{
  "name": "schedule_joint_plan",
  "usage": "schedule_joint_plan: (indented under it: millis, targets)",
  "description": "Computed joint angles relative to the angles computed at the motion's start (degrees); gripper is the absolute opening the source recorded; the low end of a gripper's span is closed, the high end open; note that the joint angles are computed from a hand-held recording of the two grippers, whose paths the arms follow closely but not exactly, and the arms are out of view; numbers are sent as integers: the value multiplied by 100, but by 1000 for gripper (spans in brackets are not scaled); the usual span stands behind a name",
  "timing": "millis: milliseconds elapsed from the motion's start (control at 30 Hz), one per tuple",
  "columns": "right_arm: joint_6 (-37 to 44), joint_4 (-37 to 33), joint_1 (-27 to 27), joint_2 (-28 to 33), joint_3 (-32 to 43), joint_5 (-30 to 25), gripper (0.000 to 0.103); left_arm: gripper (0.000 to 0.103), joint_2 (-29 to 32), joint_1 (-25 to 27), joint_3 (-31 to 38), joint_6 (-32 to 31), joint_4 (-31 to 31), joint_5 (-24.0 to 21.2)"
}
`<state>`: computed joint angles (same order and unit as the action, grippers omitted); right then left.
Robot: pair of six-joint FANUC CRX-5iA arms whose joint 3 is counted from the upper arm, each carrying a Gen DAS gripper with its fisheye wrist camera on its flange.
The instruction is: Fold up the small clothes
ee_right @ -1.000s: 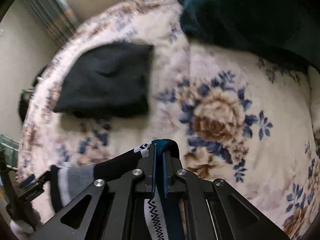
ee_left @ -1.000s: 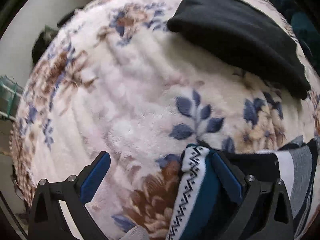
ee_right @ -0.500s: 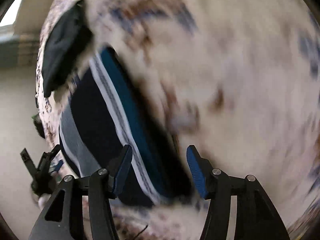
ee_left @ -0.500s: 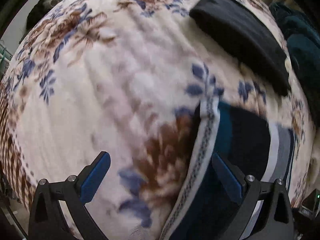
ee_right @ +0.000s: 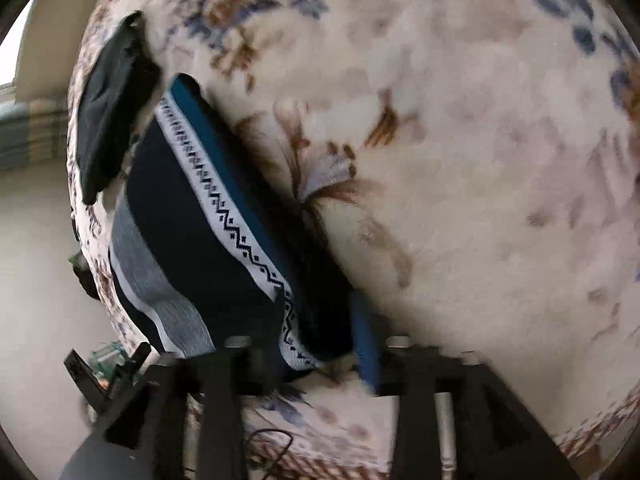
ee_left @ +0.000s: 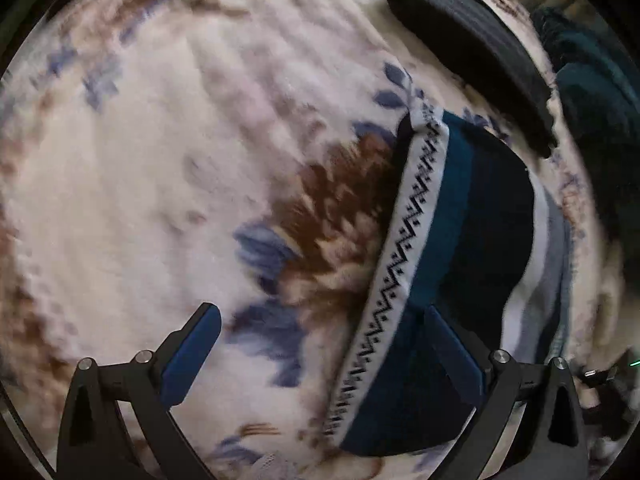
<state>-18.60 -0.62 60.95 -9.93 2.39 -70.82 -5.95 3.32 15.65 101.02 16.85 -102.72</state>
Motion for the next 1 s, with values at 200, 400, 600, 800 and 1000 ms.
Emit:
schedule_joint_plan:
  millis: [200,400,600,800,1000]
  targets:
    - [-1396,507,586,-798,-1701,2152,71,103,-321,229,-984,-354,855,753]
    - [-3915,3056,1088,-841,-3080,3640,85,103,-61,262,-1131,-516,1346,1072]
    - [-5149,4367,1015,-501,-3210,4003,27,29,351,95,-644,-987,1681,1002]
    - [-5316,4501,1702,-120,-2318,2549,22,30,1066,13,69,-1543,1853,689]
    - [-5091,4065,1899,33,-2110,2380,39,75,821,506,-838,-1622,2532,561]
